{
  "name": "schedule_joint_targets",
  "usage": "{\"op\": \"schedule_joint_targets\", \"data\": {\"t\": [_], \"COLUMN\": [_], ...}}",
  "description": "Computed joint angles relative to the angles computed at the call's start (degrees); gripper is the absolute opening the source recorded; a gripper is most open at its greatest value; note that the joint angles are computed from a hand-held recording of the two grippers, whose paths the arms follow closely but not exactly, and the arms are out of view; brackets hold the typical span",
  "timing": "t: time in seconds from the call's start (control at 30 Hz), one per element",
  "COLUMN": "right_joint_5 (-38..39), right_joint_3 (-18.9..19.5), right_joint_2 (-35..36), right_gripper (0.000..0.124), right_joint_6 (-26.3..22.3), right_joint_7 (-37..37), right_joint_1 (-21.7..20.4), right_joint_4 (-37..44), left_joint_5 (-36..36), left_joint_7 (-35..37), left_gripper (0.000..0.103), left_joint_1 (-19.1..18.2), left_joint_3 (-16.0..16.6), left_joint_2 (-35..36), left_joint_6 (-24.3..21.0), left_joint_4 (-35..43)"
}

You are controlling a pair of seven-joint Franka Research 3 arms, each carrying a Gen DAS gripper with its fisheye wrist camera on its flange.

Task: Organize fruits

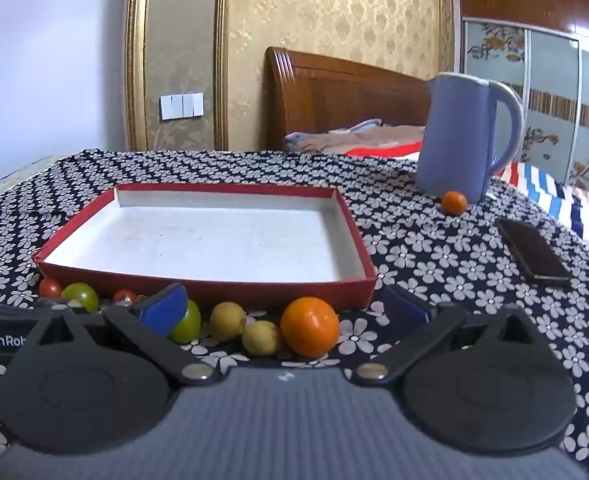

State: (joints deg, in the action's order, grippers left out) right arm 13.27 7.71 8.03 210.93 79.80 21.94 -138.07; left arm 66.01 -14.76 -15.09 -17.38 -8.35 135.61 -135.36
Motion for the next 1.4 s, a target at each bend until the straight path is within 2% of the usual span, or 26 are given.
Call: {"op": "schedule_joint_targets", "data": {"t": [0.13, 0.2, 0.3, 0.57, 0.67, 1.4], "right_joint_5": [-11.7, -12.0, -5.6, -4.7, -1.8, -2.4], "right_joint_3": [0.9, 0.6, 0.0, 0.1, -0.2, 0.1], "right_joint_2": [0.4, 0.7, 0.6, 0.4, 0.6, 0.6], "right_gripper": [0.103, 0.103, 0.103, 0.103, 0.103, 0.103], "right_joint_6": [-1.2, 1.1, 2.2, 1.4, 1.6, 1.0], "right_joint_7": [9.9, 9.3, 3.3, 2.4, -0.2, -0.1], "right_joint_1": [-5.1, -4.8, -1.4, -1.2, -0.1, -0.6], "right_joint_4": [0.8, 0.1, -0.7, -0.9, -0.7, -0.8], "left_joint_5": [0.4, 0.7, -0.8, -1.5, -1.6, -1.4], "left_joint_7": [-0.9, -1.3, 0.0, 1.0, 1.4, 1.3], "left_gripper": [0.103, 0.103, 0.103, 0.103, 0.103, 0.103], "left_joint_1": [-0.3, -0.3, -0.7, 0.1, 0.3, 0.7], "left_joint_3": [-0.4, -0.3, -0.3, 0.4, 0.3, 0.2], "left_joint_2": [-0.4, -0.1, 0.4, -0.2, -0.2, -0.9], "left_joint_6": [-1.4, -0.8, -1.4, 1.3, 1.3, 2.4], "left_joint_4": [-0.3, -0.6, 0.4, -0.3, -0.3, -1.3]}}
